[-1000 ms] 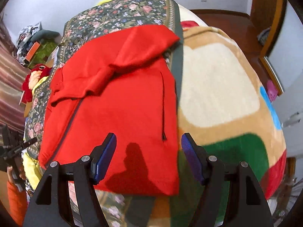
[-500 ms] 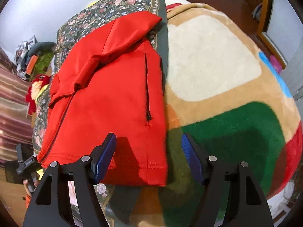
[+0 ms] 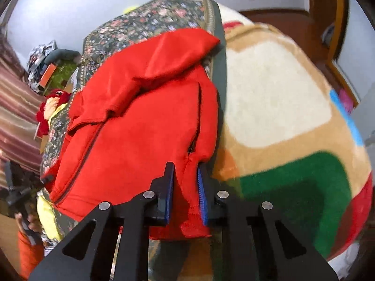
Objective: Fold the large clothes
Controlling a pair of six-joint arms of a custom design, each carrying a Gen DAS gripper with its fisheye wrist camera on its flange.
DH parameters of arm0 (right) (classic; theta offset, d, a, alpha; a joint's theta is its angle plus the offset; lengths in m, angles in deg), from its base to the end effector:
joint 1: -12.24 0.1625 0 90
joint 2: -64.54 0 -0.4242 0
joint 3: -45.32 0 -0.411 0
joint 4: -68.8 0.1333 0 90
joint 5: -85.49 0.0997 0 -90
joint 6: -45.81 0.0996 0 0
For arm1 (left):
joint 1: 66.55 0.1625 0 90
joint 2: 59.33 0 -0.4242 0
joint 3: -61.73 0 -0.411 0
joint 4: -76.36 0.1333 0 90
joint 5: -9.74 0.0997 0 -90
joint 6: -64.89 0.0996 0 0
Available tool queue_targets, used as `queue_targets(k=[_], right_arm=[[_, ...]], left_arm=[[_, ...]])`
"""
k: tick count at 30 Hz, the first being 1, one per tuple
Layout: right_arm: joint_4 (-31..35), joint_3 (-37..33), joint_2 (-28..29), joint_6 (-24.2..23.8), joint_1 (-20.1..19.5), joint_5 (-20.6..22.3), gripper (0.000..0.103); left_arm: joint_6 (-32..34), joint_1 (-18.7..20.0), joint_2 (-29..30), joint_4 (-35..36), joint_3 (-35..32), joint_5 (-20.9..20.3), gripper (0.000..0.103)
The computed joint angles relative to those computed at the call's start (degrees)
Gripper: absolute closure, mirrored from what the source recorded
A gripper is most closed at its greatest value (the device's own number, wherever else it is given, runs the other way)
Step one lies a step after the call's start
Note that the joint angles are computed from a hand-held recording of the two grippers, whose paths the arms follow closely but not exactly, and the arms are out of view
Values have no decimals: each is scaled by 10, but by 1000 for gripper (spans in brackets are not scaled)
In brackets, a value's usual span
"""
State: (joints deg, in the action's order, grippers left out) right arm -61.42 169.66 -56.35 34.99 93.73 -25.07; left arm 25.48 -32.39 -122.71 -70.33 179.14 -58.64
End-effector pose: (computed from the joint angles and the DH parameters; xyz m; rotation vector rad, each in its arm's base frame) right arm 0.0487 -0.3391 0.4868 -0.1036 -2.5863 0.7679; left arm -0.3475 -0.4413 0.1212 0.3998 2.8590 -0.4524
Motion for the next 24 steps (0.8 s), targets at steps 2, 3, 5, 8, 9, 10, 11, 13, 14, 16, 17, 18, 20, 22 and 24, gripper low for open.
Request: queue_targets(k=[2,3,5,8,9,10,11,13,14,16,17,18,20,22,24], right_arm=[[-8,-5,5,-2,12,-1,87],[-12,-11,11,0,20,-2,87],[-26,-21,28,7,31,-4,87],[-55,-36,54,4,47,-3,88],[-64,-41,62,1,52,-5,88],[-73,-47,71,-1,58,-6,89],[-88,-56,85,-2,64,-6,89],[-102,-69,104,-7,71,-5,89],[-112,-78,117,-11,74,-8,89],[-138,-99,149,-19,78,-18,89],[-146,-109,160,-20,78,-16,89],[-152,-117,169,-21,77,-15,90],[-167,-139,194,-23,73,-14,90],[-180,-167,226,-27,71,-17,90],[-190,-193,255,-32,68,-23,90]], left_arm=[[14,-3,2,-11,-11,8,94],[20,-4,5,-18,-19,12,94],[34,-3,8,-27,-32,18,95],[58,-1,14,-42,-54,32,95],[65,1,16,-48,-60,37,96],[75,4,20,-59,-69,42,96],[83,7,24,-68,-77,44,96],[99,14,35,-81,-99,54,96],[106,19,42,-87,-111,59,97],[116,31,60,-93,-142,66,97],[121,37,70,-96,-157,67,97],[124,41,75,-97,-165,68,97],[133,54,97,-94,-200,77,97],[138,63,118,-87,-231,89,97],[144,78,146,-80,-270,98,97]])
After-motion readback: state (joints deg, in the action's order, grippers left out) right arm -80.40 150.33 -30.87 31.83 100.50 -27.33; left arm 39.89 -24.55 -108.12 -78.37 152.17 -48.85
